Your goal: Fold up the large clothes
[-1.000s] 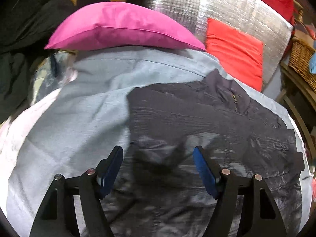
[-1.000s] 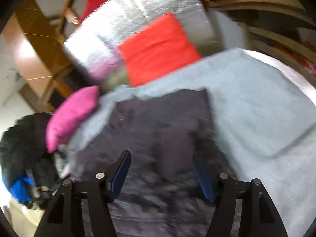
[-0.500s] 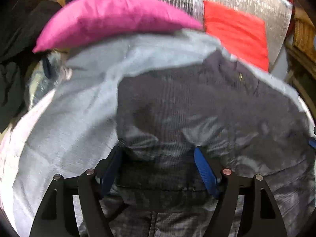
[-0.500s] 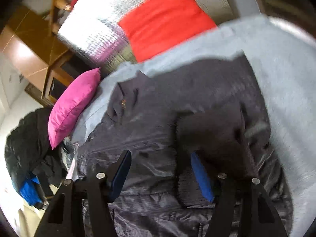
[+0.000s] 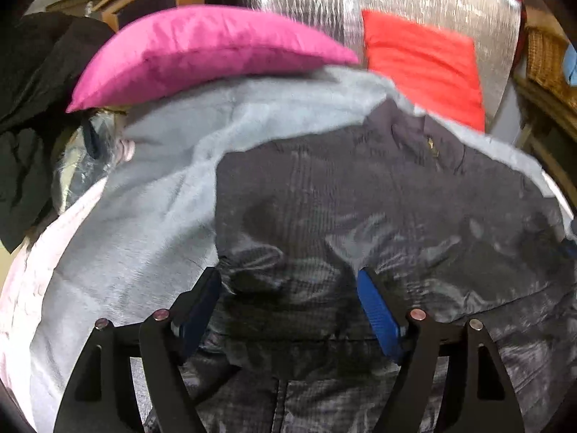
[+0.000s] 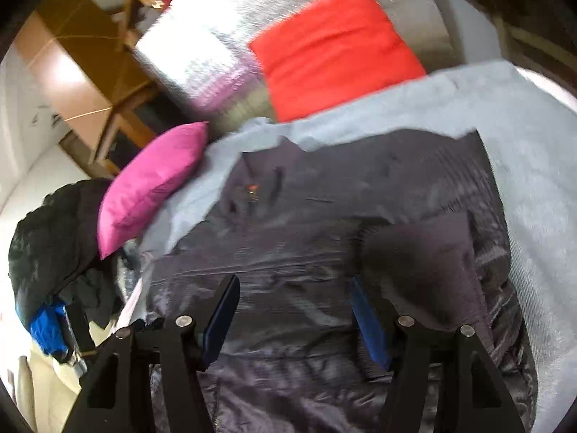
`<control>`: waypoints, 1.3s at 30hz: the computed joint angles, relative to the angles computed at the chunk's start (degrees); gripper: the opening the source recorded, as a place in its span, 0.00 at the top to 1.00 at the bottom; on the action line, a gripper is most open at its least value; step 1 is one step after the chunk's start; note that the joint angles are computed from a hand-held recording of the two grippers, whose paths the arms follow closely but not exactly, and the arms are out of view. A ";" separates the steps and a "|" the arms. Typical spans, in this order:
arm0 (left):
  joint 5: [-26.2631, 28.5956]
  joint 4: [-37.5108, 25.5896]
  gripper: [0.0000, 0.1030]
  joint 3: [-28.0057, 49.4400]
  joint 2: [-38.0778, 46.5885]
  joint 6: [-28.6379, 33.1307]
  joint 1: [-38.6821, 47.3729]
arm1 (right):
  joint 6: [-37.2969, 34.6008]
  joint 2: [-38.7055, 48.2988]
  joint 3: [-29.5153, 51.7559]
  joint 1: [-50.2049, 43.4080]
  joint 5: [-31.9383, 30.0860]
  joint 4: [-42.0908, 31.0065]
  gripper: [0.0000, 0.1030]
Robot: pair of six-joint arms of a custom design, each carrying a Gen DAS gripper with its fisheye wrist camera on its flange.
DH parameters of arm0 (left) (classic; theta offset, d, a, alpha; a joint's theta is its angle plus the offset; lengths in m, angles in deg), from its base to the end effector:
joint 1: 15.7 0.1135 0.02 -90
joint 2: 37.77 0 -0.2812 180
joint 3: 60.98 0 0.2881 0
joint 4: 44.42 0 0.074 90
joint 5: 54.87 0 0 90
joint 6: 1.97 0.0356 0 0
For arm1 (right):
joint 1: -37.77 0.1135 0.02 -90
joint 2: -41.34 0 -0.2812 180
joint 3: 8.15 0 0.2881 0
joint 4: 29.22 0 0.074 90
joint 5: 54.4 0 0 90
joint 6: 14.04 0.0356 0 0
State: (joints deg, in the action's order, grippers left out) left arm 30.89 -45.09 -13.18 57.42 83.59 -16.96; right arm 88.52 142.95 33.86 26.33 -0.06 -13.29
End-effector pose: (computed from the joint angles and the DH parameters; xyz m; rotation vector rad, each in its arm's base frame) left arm 0.3137 -0.0043 0.1001 -0.1009 2.4049 0.0431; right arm 0.2950 -0.0385 0.0694 0.1645 2.2588 0.7310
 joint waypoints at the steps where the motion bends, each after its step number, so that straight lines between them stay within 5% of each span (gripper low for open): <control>1: -0.07 -0.01 0.22 -0.12 0.57 -0.18 -0.25 | -0.80 0.71 0.31 0.41 1.28 -0.32 0.35; 4: -1.62 -2.98 0.22 2.90 4.79 1.53 -1.77 | -0.78 8.25 4.36 0.51 3.37 -3.08 0.35; 10: 0.72 -2.56 0.22 -0.78 -2.66 -1.99 -2.15 | 0.42 -0.46 -2.41 0.23 -0.08 2.26 0.35; 16: -3.25 -1.35 0.21 0.40 2.66 -1.71 -5.98 | -1.14 7.56 -0.51 2.31 0.67 4.03 0.34; 22: -2.49 -1.08 0.20 0.78 3.38 -1.61 -5.36 | -0.76 -0.78 -4.64 2.23 -0.11 3.77 0.34; 26: -3.52 -0.62 0.20 0.65 3.51 -1.50 -5.95 | -2.90 5.29 -1.17 2.31 2.97 1.11 0.34; 34: -3.53 0.87 0.19 0.20 3.92 -1.54 -5.79 | -0.52 -0.35 1.51 3.09 1.21 -2.55 0.34; 39: -3.09 0.32 0.19 0.42 3.90 -1.48 -5.62 | 2.49 9.78 9.29 3.23 5.74 -5.70 0.34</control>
State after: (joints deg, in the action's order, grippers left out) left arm 27.81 -44.78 -12.76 61.32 82.10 -22.57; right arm 91.01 152.73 43.15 29.56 5.68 -18.99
